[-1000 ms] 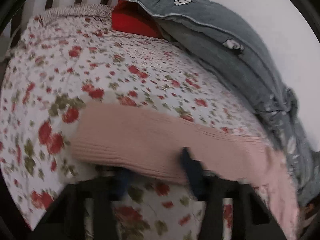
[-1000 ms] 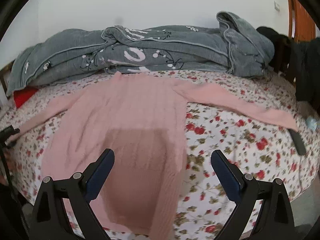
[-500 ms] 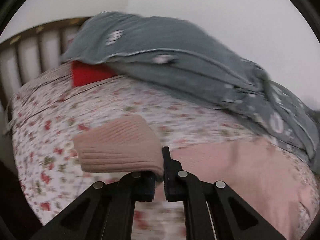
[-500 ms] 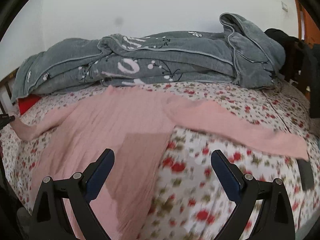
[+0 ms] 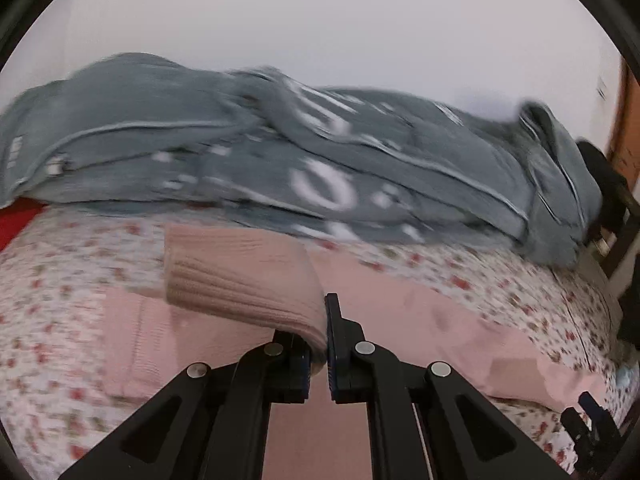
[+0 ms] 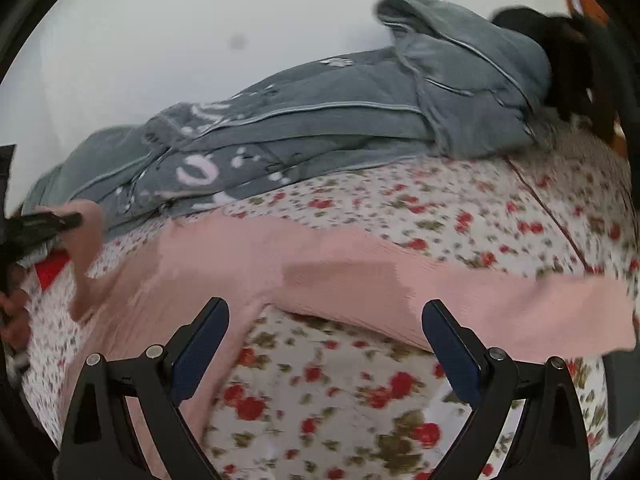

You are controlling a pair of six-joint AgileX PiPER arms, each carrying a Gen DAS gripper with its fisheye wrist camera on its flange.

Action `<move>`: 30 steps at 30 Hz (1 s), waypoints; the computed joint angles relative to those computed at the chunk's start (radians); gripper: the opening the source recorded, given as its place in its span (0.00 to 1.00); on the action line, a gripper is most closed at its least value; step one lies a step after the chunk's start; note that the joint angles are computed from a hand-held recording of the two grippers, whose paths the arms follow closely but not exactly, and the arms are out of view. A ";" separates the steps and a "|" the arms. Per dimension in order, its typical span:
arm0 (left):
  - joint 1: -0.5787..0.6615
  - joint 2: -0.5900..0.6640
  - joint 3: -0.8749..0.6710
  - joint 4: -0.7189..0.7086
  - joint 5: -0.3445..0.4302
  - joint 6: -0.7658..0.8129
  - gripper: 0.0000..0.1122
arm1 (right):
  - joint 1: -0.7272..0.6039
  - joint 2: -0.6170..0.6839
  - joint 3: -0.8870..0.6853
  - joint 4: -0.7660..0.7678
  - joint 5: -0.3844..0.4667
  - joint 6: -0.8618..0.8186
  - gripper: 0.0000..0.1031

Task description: Fold small clothes

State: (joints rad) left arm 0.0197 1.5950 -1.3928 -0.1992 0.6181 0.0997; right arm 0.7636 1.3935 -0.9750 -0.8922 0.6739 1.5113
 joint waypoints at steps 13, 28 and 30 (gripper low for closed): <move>-0.317 0.190 0.022 0.117 -0.059 -0.167 0.06 | -0.077 -0.051 0.068 0.021 -0.117 -0.014 0.94; 0.021 -0.052 0.293 0.006 -0.140 0.164 0.61 | -0.032 0.089 -0.049 0.002 -0.137 -0.023 0.94; 0.128 -0.035 0.266 -0.034 -0.140 0.232 0.61 | -0.024 0.116 -0.067 -0.001 -0.130 -0.024 0.94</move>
